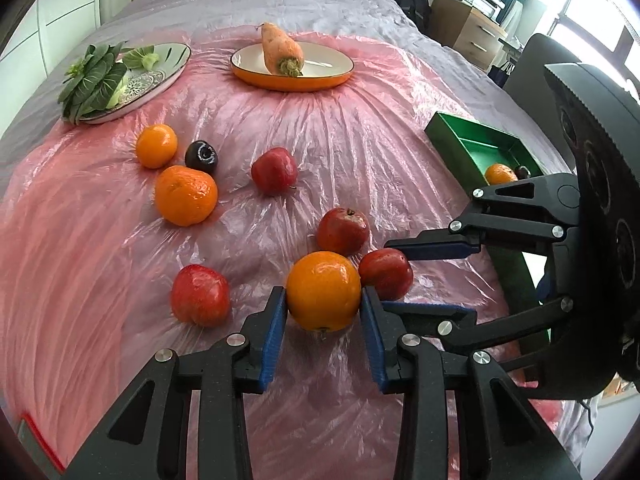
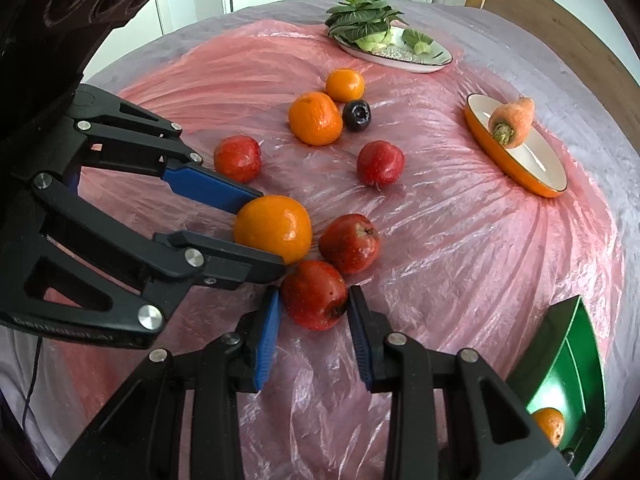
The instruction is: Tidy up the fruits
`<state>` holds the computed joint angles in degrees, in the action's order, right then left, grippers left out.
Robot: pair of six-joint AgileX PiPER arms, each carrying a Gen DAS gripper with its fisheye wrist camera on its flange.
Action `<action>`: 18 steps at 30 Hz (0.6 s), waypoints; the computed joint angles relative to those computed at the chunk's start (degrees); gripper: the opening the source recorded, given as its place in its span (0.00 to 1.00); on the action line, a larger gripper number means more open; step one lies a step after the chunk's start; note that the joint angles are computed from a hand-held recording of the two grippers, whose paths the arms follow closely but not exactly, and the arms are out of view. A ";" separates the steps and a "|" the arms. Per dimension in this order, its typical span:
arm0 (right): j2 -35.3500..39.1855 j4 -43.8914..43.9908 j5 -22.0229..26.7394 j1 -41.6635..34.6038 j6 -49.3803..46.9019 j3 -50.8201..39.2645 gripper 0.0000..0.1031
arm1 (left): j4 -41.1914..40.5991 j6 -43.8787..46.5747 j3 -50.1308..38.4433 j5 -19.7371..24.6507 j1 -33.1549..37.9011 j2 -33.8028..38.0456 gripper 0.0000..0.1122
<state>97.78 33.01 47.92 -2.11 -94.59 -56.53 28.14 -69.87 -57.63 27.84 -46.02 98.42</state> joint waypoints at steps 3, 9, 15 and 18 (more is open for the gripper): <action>-1.19 -0.12 0.87 -0.35 0.43 0.33 0.53 | 0.71 -1.53 0.65 0.91 -0.87 -1.53 0.29; -4.64 -0.28 2.95 -1.99 0.82 2.16 0.53 | 2.84 -5.41 1.43 4.35 -3.55 -4.84 0.29; -9.69 -0.28 6.79 -6.15 0.08 4.39 0.53 | 4.76 -9.53 1.20 9.92 -8.26 -8.02 0.29; -12.71 -0.42 9.67 -9.34 -0.58 5.47 0.53 | 5.65 -11.87 0.59 13.19 -11.22 -9.26 0.29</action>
